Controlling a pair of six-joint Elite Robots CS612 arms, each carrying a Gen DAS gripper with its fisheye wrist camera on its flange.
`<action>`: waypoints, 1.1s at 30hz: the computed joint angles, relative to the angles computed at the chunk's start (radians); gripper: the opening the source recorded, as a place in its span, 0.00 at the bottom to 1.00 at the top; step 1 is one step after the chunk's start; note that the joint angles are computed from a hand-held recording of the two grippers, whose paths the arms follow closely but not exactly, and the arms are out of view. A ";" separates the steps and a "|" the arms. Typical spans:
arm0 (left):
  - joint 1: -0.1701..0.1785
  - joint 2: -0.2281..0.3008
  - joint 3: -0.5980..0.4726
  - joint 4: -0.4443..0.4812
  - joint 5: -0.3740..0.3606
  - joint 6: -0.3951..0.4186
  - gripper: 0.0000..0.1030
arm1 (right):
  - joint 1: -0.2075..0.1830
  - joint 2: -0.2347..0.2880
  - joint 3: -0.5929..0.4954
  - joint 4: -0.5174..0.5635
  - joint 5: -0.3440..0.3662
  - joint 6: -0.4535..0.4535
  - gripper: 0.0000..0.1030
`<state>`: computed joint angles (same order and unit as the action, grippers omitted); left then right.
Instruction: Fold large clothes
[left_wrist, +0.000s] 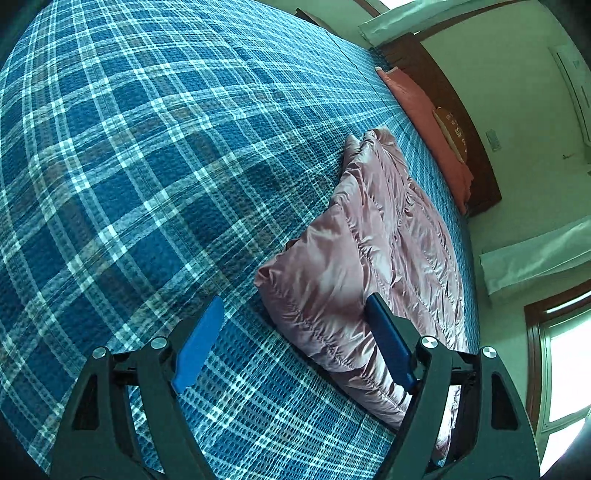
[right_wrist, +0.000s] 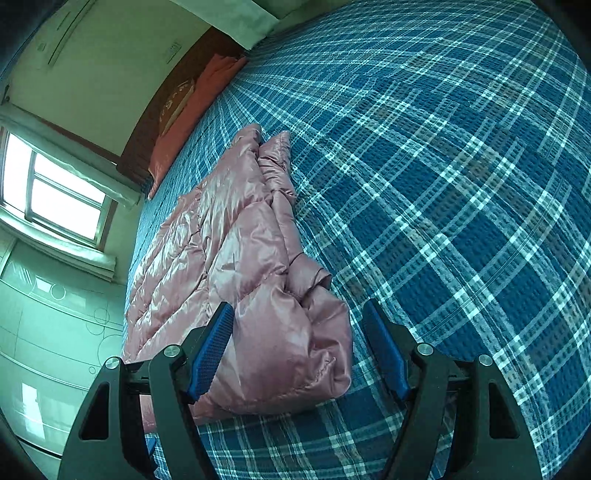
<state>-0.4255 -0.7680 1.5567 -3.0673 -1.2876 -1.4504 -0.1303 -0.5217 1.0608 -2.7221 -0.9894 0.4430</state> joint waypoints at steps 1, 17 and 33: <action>-0.002 0.004 -0.005 -0.004 0.010 -0.009 0.79 | 0.001 0.004 -0.004 -0.001 0.014 0.013 0.69; 0.005 0.033 -0.084 0.012 0.049 0.030 0.08 | 0.028 0.018 -0.008 -0.082 0.067 0.033 0.15; -0.055 -0.102 0.166 -0.062 0.040 -0.008 0.08 | -0.002 -0.109 0.232 -0.124 0.122 -0.029 0.15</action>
<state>-0.4808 -0.8700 1.7228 -3.1294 -1.2476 -1.4589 -0.1321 -0.6309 1.2932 -2.8458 -0.8677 0.4138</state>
